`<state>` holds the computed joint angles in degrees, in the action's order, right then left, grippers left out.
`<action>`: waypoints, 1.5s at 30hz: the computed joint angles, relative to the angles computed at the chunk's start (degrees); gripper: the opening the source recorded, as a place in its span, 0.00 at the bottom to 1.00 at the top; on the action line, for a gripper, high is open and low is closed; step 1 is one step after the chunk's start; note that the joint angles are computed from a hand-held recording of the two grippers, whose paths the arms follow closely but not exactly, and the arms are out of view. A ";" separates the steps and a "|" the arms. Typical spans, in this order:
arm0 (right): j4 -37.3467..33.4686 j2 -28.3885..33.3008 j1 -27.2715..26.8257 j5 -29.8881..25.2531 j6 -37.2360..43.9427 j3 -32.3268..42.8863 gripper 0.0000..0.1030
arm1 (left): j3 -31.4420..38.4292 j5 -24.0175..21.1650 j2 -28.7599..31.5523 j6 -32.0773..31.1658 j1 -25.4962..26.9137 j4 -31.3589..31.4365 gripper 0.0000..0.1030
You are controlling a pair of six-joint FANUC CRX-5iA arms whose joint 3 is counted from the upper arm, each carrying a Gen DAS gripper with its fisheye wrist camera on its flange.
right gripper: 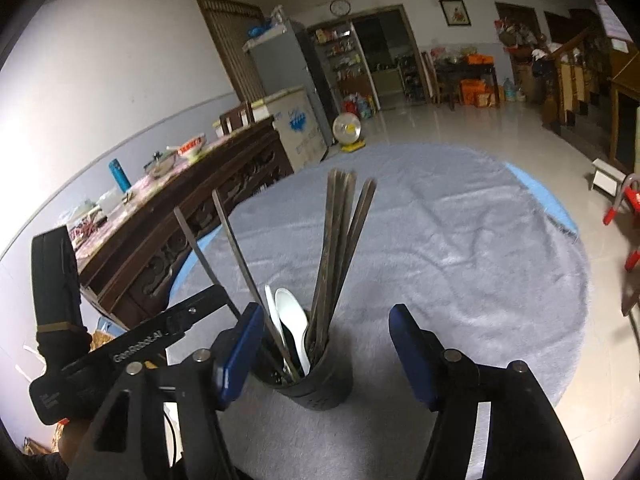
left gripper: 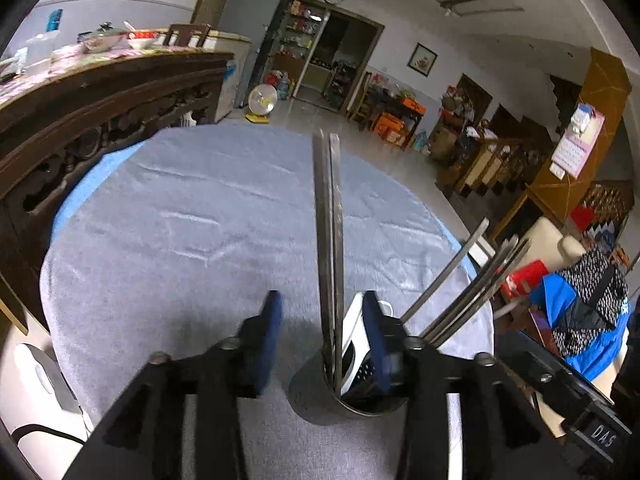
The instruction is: Organize utensils
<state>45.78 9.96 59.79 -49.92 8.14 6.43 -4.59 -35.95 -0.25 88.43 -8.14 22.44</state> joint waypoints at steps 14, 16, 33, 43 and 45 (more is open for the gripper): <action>-1.36 -3.10 3.28 -5.19 4.60 -1.76 0.84 | 3.33 -5.04 -1.90 5.81 0.36 -9.43 0.71; -1.35 -2.43 3.94 -6.72 5.19 -1.25 0.85 | 4.35 -6.56 -1.63 6.65 0.13 -11.38 0.71; -0.22 -0.01 6.17 -10.38 4.70 -0.48 1.00 | 7.79 -12.52 -1.50 6.38 -2.27 -19.03 0.83; -0.15 1.26 5.88 -12.34 6.14 0.95 1.00 | 9.43 -12.78 -1.38 7.95 -3.69 -23.81 0.91; -0.28 1.37 5.80 -12.35 6.41 1.07 1.00 | 9.57 -12.80 -1.26 7.52 -3.70 -23.73 0.91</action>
